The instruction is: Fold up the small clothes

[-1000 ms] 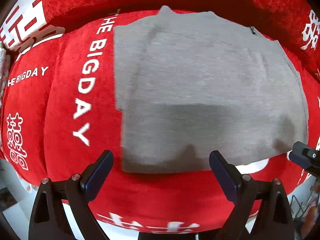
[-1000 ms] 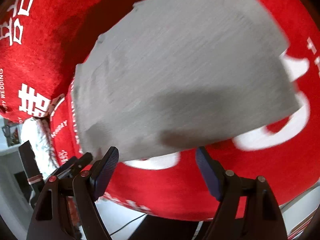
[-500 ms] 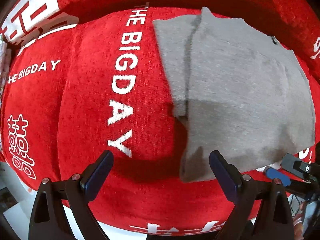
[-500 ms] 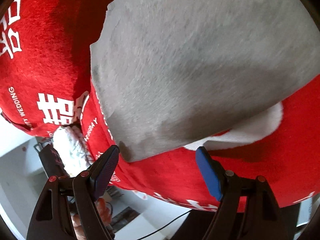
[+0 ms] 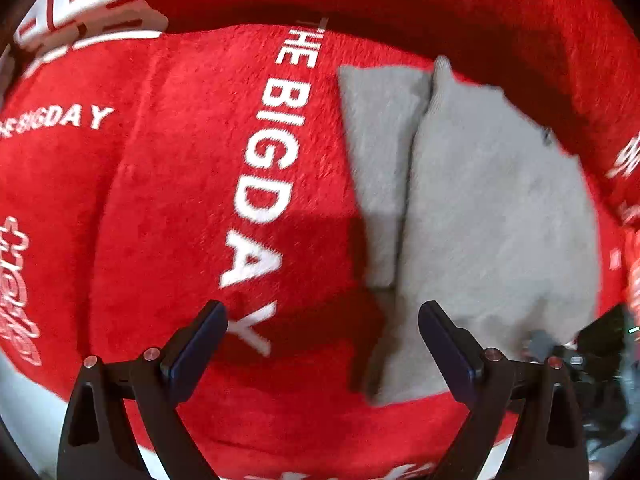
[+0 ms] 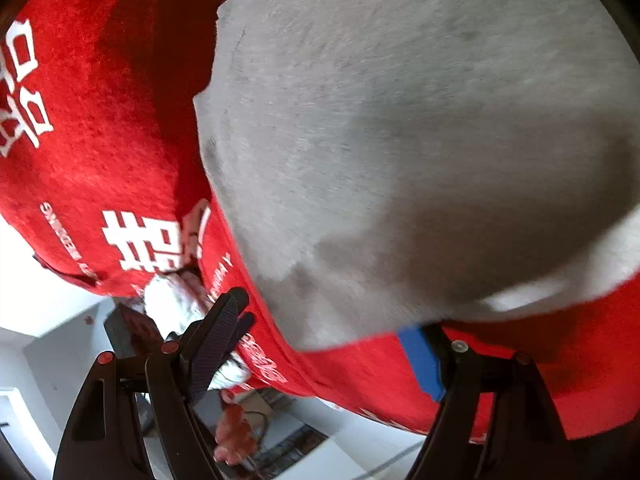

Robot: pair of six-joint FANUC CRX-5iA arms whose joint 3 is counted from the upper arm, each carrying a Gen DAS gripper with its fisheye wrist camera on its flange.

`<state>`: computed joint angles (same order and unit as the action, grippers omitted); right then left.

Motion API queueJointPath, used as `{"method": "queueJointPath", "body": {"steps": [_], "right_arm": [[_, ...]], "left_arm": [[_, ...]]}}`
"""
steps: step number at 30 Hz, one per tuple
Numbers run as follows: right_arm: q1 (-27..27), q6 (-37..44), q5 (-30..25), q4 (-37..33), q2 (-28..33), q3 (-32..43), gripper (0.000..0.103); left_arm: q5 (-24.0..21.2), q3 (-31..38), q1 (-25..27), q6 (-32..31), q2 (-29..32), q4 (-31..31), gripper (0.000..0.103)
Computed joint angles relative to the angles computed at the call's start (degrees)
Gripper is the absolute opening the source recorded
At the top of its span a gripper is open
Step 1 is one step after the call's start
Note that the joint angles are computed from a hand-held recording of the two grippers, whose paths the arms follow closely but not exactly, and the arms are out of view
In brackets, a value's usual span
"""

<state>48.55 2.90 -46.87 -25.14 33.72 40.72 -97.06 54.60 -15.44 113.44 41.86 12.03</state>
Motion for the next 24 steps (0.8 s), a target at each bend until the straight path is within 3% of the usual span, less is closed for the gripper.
{"method": "queueJointPath", "body": {"steps": [4, 6, 7, 8, 15, 20, 24], "right_arm": [[1.02, -5.41, 6.08, 2.14, 0.41, -1.58, 0.079], [1.10, -7.97, 9.95, 1.04, 0.27, -3.04, 0.049], [1.03, -8.27, 10.94, 0.21, 0.35, -3.25, 0.024], [0.85, -8.31, 12.57, -1.03, 0.10, -4.05, 0.009], [-1.21, 2.42, 14.09, -4.21, -0.70, -1.67, 0.009], [-2.56, 7.41, 10.39, -5.66, 0.30, 2.57, 0.009], [-3.19, 11.14, 5.92, -7.87, 1.31, 5.24, 0.009]], "left_arm": [[9.24, -10.02, 2.92, 0.18, -3.86, 8.53, 0.097], [11.32, -12.40, 3.98, 0.23, -4.36, 11.62, 0.097], [12.46, -13.63, 4.38, -0.02, -4.57, 13.32, 0.097], [13.53, -14.81, 4.71, -0.58, -4.71, 15.14, 0.097], [16.22, -14.99, 4.29, -1.52, -2.06, 23.17, 0.097], [20.70, -17.94, 4.08, -4.83, -1.32, 31.88, 0.097], [20.51, -12.37, 2.78, -6.19, 3.75, 36.65, 0.097]]}}
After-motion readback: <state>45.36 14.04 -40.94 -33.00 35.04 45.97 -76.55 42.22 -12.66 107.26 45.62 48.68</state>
